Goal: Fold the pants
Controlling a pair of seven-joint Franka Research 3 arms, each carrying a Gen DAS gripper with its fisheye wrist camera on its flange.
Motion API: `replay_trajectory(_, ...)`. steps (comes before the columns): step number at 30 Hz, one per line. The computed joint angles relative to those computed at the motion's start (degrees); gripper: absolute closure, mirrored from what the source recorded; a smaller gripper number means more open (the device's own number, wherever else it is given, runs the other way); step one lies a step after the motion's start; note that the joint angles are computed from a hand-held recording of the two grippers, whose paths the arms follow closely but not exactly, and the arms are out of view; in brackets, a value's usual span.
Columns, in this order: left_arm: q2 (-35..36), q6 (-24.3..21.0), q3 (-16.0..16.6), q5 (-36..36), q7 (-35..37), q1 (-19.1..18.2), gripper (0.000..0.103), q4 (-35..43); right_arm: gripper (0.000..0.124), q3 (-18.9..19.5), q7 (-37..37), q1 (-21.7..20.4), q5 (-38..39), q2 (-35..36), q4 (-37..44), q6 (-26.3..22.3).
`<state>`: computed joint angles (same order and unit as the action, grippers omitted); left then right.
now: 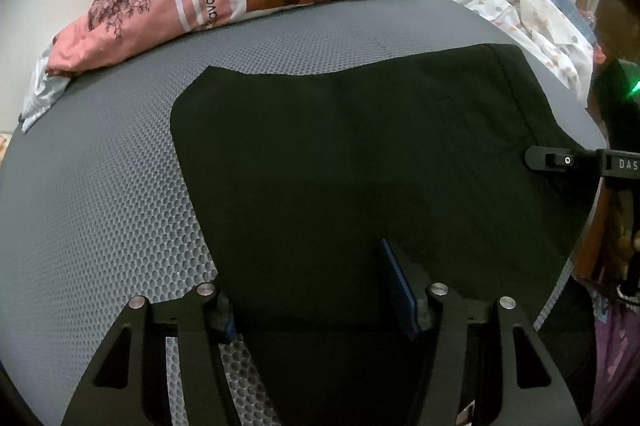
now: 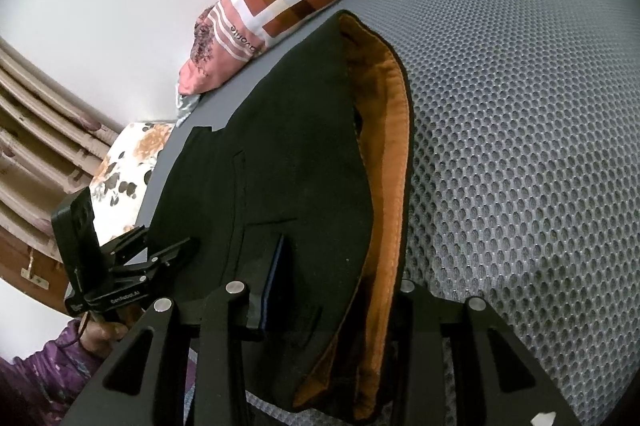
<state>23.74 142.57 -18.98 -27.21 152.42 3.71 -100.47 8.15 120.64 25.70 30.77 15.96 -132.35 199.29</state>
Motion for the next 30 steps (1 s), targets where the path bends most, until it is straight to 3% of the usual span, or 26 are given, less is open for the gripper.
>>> replay_trajectory(3, -0.1, 0.7, -0.2, -0.3, 0.9, 0.1, 0.044, -0.4, 0.092, -1.1, -0.8, 1.2, 1.2, 0.0, 0.5, -0.6)
replay_trajectory(8, -0.2, 1.5, -0.5, -0.8, 2.1, 0.3, 0.044, -0.8, 0.092, -6.9, -6.2, 8.0, 7.8, 0.1, 2.2, -2.6)
replay_trajectory(11, -0.9, 4.2, -0.9, -1.5, 3.6, 0.3, 0.052, -2.2, 0.092, -8.7, -8.7, 9.9, 10.2, 0.3, 2.9, -3.4)
replay_trajectory(16, -0.1, 3.6, -0.6, -0.9, 2.1, 0.3, 0.061, -0.7, 0.093, -5.2, -8.0, 6.0, 8.3, 0.6, 3.2, -2.9)
replay_trajectory(23, -0.2, 4.3, -0.8, -0.5, 1.7, 0.5, 0.066, -0.8, 0.094, -1.1, -5.2, 1.1, 4.1, 0.4, 2.2, -1.9)
replay_trajectory(30, 0.2, 3.1, -0.7, -0.7, 0.9, 0.8, 0.072, 0.4, 0.096, -0.1, -3.5, -1.1, 0.5, -0.2, 2.1, -2.4)
